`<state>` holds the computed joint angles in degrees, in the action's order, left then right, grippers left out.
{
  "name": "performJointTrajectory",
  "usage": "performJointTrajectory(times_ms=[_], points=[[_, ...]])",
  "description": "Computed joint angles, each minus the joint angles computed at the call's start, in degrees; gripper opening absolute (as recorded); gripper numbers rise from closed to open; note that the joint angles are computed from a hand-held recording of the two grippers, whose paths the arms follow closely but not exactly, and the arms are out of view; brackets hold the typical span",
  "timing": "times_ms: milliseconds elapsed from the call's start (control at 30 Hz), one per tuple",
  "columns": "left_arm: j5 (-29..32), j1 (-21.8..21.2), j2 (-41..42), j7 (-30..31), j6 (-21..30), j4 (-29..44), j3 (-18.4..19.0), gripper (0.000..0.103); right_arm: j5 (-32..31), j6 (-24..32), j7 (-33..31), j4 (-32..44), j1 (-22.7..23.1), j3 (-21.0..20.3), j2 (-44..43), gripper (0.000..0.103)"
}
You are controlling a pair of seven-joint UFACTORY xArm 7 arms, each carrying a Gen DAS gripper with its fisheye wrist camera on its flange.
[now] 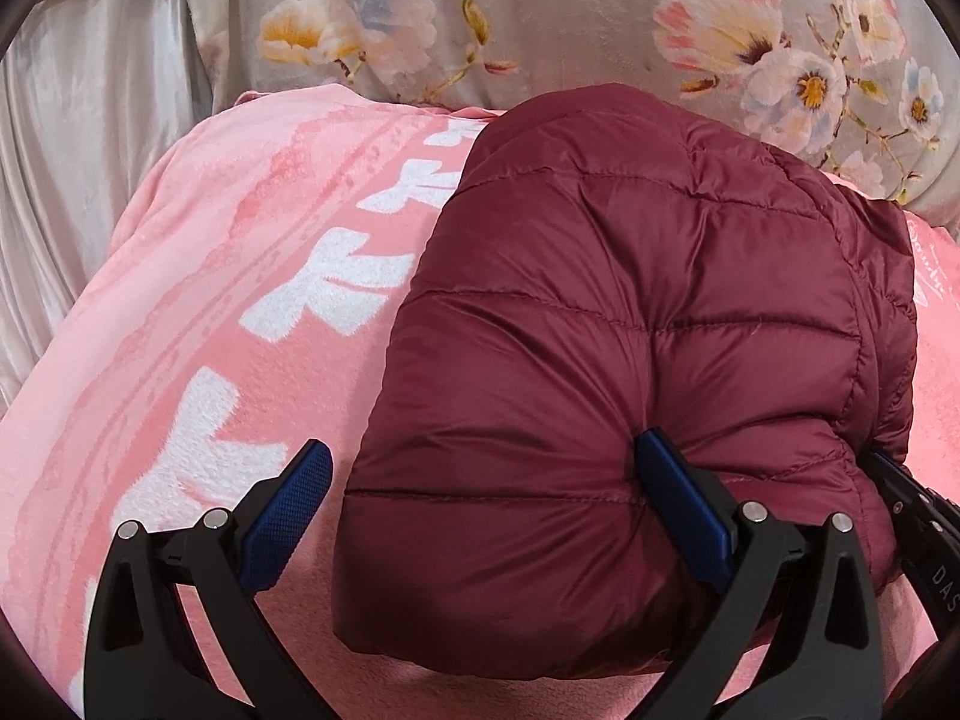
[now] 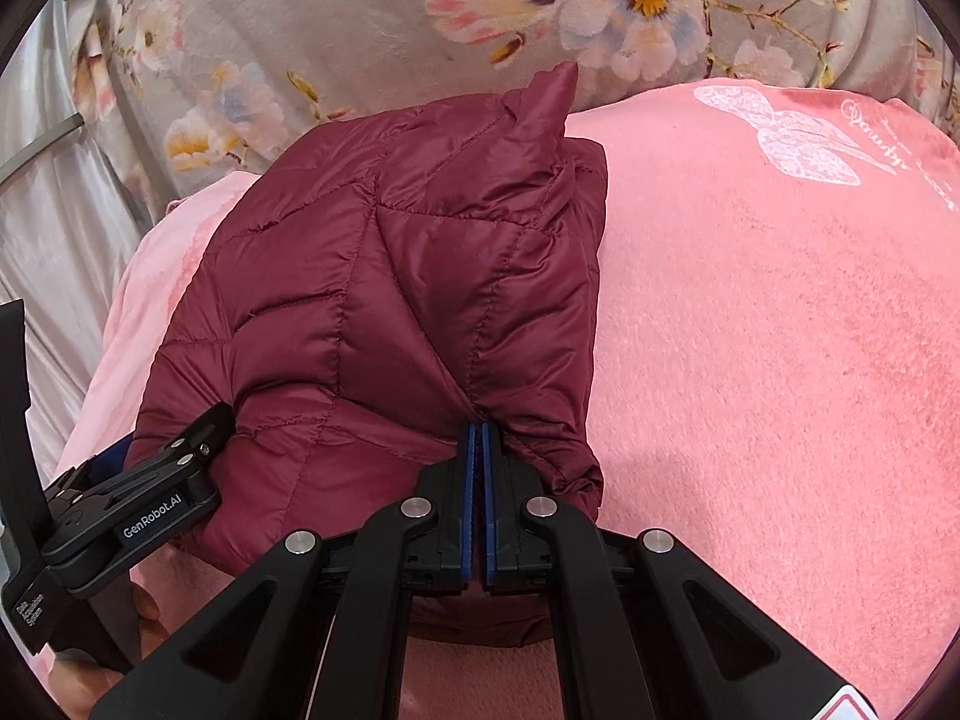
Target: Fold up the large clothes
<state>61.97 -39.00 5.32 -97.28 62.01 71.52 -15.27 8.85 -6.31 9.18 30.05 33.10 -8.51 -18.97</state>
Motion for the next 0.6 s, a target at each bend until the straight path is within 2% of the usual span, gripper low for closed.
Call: performJointTrajectory(times_ms=[100, 333, 400, 433, 467, 500, 533, 567, 600], points=[[0.13, -0.13, 0.13, 0.10, 0.45, 0.16, -0.01, 0.098, -0.10, 0.02, 0.14, 0.02, -0.43, 0.41, 0.02, 0.001], [2.64, -2.90, 2.34, 0.36, 7.58, 2.98, -0.16, 0.098, -1.82, -0.71, 3.03, -0.89, -8.51, 8.89, -0.97, 0.005], [4.62, -4.11, 2.27, -0.96, 10.07, 2.91, -0.39, 0.098, -2.68, -3.95, 4.12, -2.64, -10.55, 11.28, -2.26, 0.018], [5.56, -4.77, 2.18, -1.67, 11.56, 2.80, -0.61, 0.098, -2.96, -6.25, 4.72, -4.09, -13.25, 14.21, -3.61, 0.042], [6.43, -5.56, 1.99, -2.32, 13.27, 2.57, -0.99, 0.098, -2.60, -7.05, 5.34, -5.58, -18.21, 19.54, -5.75, 0.062], [6.72, -6.20, 1.65, -2.81, 14.41, 2.14, -1.42, 0.098, -1.83, -6.98, 6.21, -7.29, -23.54, 25.54, -8.82, 0.067], [6.58, -6.94, 0.79, -3.78, 14.96, 0.94, -2.11, 0.098, -1.99, -6.93, 7.73, -10.62, -27.00, 30.04, -14.04, 0.070], [6.54, -7.43, 0.11, -4.61, 15.25, -0.06, -2.71, 0.098, -1.53, -6.57, 8.14, -12.49, -28.05, 32.15, -16.99, 0.073], [6.66, -8.08, -0.59, -5.63, 15.87, -1.09, -3.47, 0.098, -2.20, -5.36, 8.76, -14.53, -27.55, 32.52, -20.24, 0.074]])
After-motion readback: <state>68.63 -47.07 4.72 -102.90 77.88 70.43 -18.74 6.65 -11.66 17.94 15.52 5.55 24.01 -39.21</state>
